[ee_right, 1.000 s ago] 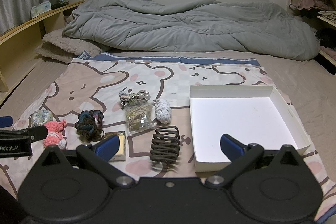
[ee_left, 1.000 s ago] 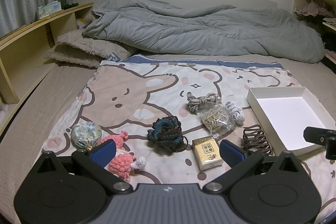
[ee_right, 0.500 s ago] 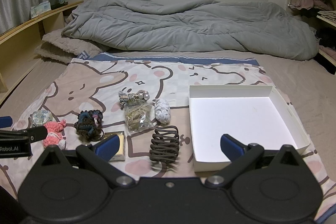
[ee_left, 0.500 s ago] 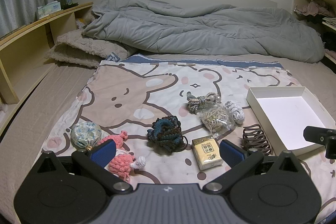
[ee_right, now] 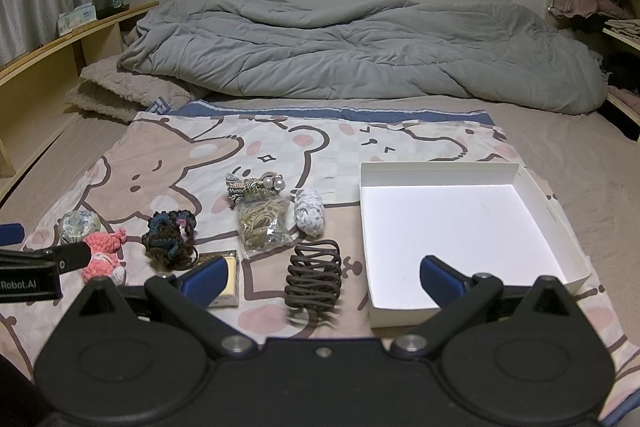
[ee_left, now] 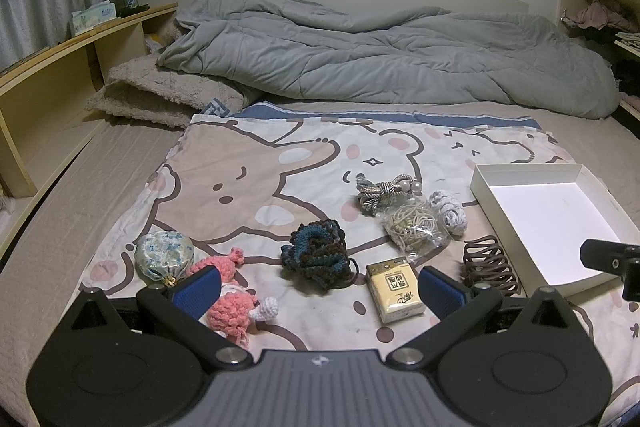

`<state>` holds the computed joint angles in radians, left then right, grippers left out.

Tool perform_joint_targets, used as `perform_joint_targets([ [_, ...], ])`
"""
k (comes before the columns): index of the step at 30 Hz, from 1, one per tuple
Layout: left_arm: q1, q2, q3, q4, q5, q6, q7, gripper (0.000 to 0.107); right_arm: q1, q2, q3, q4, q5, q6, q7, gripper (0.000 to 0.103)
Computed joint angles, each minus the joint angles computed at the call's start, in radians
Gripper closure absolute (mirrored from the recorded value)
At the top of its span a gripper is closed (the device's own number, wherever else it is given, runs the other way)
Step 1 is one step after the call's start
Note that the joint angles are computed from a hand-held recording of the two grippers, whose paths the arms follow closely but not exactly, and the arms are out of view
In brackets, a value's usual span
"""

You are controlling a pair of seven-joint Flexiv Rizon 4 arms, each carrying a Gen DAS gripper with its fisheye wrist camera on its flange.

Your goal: Organize objects

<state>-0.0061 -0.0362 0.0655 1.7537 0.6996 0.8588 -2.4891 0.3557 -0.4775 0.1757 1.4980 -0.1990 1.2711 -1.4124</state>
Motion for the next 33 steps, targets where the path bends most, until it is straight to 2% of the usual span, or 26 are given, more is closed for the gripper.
perform_joint_targets([
  [22, -0.004, -0.005, 0.000, -0.010, 0.003, -0.004, 0.007, 0.004, 0.004, 0.002, -0.010, 0.010, -0.012, 0.013, 0.021, 0.000],
  [33, -0.003, -0.004, -0.001, -0.049, 0.037, 0.001, -0.001, 0.004, -0.035, -0.005, 0.053, -0.034, 0.057, 0.017, -0.057, 0.000],
])
